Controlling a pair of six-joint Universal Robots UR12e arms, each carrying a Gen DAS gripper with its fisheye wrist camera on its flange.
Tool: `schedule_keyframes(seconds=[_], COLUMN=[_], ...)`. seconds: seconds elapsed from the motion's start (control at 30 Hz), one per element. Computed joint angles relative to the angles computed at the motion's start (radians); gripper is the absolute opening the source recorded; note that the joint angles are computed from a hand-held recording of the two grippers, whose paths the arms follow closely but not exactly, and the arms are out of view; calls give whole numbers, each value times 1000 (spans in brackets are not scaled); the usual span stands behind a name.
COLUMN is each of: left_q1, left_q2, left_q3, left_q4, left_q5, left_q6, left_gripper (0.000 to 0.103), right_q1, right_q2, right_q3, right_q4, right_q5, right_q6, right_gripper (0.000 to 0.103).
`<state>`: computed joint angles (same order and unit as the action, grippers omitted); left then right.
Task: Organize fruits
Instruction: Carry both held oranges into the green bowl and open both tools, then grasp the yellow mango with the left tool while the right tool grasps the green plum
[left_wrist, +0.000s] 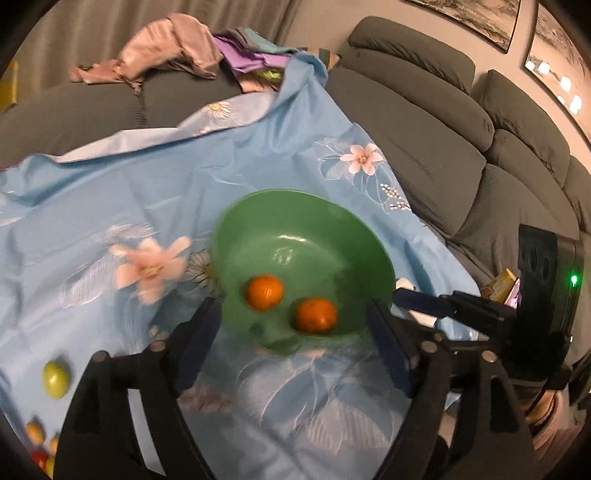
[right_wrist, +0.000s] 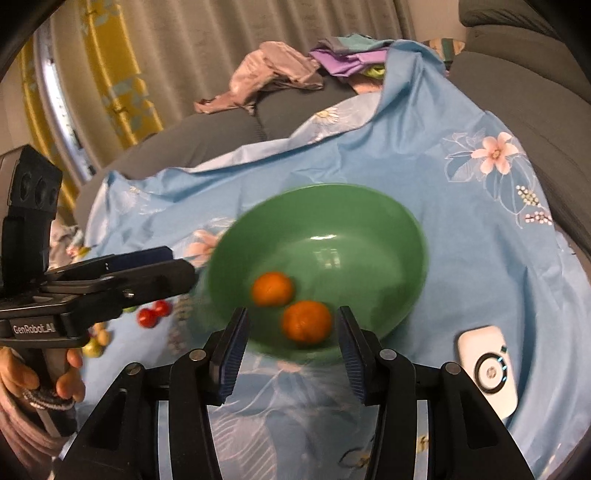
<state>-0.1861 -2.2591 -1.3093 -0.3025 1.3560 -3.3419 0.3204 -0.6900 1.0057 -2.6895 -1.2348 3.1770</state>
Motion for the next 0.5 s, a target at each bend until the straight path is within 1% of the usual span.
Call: schedule_keyframes(seconds=[0.1, 0.2, 0.33, 0.4, 0.5], left_q1=[-3, -4, -4, 2, 12], left_q2=[50, 102, 164, 190, 230], left_q3=[-85, -171, -253, -292, -352], left_q4=[20, 10, -87, -100, -97], left_q5=[65, 134, 256, 277, 298], left_q6=[-25, -66, -122, -154, -199], left_gripper=[87, 89, 90, 90, 91], right_q1=[4, 12, 27, 36, 51], right_q2=[-21, -33, -47, -55, -60], right_q3=[33, 48, 65, 73, 77], right_q4=[-3, 20, 36, 47, 72], right_q5=[36, 56, 81, 87, 96], right_q6=[-22, -49, -86, -112, -152], right_gripper=[49, 49, 49, 49, 49])
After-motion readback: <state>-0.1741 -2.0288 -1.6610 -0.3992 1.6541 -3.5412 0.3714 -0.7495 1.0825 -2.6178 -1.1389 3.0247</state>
